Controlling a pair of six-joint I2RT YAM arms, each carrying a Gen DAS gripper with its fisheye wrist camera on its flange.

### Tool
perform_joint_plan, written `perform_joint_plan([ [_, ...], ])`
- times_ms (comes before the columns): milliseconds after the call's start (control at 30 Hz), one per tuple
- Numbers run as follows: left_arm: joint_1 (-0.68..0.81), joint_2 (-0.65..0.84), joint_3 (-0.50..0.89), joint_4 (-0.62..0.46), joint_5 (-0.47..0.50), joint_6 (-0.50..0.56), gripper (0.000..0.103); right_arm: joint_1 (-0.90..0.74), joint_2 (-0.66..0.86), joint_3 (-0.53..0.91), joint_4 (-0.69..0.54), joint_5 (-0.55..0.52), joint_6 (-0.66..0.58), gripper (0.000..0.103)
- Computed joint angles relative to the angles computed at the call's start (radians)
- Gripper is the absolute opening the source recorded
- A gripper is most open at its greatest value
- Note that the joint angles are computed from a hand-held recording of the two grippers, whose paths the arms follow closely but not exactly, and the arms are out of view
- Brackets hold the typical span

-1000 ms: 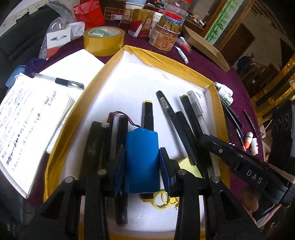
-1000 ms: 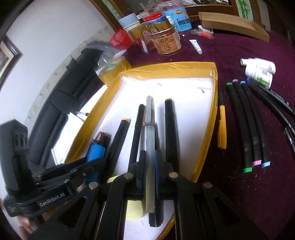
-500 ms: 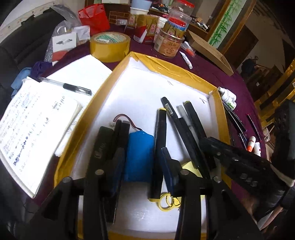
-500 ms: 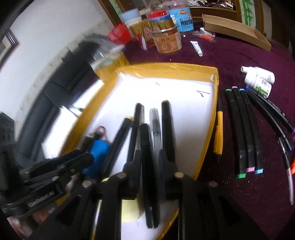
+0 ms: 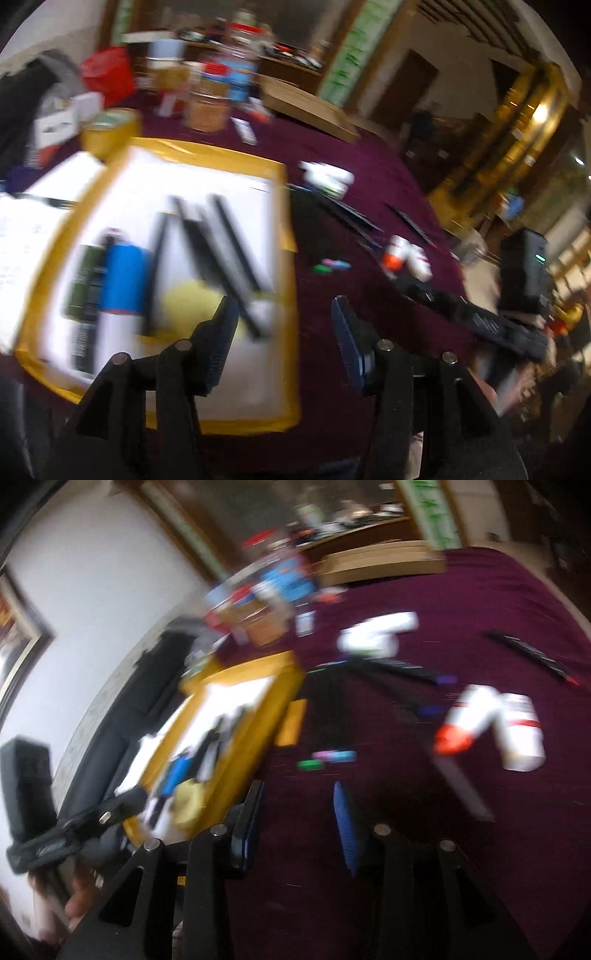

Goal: Organize rigid objects
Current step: 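Grasp the white pill bottle with the right tool while the left tool grasps a clear ballpoint pen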

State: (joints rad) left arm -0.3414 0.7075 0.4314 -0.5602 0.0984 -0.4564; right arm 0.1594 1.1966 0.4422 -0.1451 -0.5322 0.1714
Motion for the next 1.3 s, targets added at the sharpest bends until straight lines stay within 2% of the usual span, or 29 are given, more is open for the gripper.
perform_joint_plan([
  [100, -0.147, 0.093, 0.034, 0.056, -0.072, -0.076, 0.051, -0.163, 0.008, 0.035, -0.057, 0.006, -0.032, 0.034],
  [267, -0.286, 0.223, 0.074, 0.129, -0.125, -0.151, 0.051, -0.264, 0.114, 0.154, -0.084, 0.113, -0.115, 0.034],
  [333, -0.325, 0.274, 0.091, 0.151, -0.146, -0.176, 0.051, -0.297, 0.190, 0.195, -0.065, 0.126, -0.157, 0.036],
  [500, -0.402, 0.440, 0.150, 0.213, -0.179, -0.214, 0.051, -0.292, 0.390, 0.238, 0.050, 0.203, -0.147, 0.036],
  [533, -0.413, 0.474, 0.163, 0.229, -0.179, -0.214, 0.051, -0.297, 0.414, 0.234, 0.084, 0.198, -0.132, 0.038],
  [600, -0.429, 0.554, 0.202, 0.243, -0.179, -0.207, 0.051, -0.321, 0.475, 0.273, 0.046, 0.114, -0.150, 0.038],
  [700, -0.442, 0.675, 0.263, 0.282, -0.164, -0.196, 0.051, -0.328, 0.479, 0.267, 0.041, 0.079, -0.172, 0.031],
  [767, -0.450, 0.762, 0.317, 0.299, -0.163, -0.198, 0.051, -0.346, 0.468, 0.255, 0.039, 0.058, -0.177, 0.031],
  [900, -0.465, 0.955, 0.461, 0.306, -0.149, -0.203, 0.051, -0.417, 0.468, 0.249, 0.052, -0.054, -0.161, 0.031],
  [1067, -0.487, 1.139, 0.643, 0.251, -0.181, -0.199, 0.051, -0.464, 0.483, 0.257, 0.075, -0.134, -0.093, 0.031],
  [1167, -0.485, 1.235, 0.742, 0.176, -0.210, -0.229, 0.050, -0.472, 0.494, 0.260, 0.086, -0.140, -0.064, 0.031],
  [1233, -0.495, 1.266, 0.773, 0.151, -0.262, -0.245, 0.047, -0.478, 0.503, 0.265, 0.081, -0.152, -0.066, 0.031],
  [1267, -0.501, 1.277, 0.786, 0.131, -0.291, -0.253, 0.040, -0.474, 0.504, 0.267, 0.077, -0.153, -0.066, 0.031],
  [1300, -0.510, 1.275, 0.780, 0.127, -0.327, -0.260, 0.029, -0.470, 0.506, 0.270, 0.075, -0.155, -0.067, 0.031],
])
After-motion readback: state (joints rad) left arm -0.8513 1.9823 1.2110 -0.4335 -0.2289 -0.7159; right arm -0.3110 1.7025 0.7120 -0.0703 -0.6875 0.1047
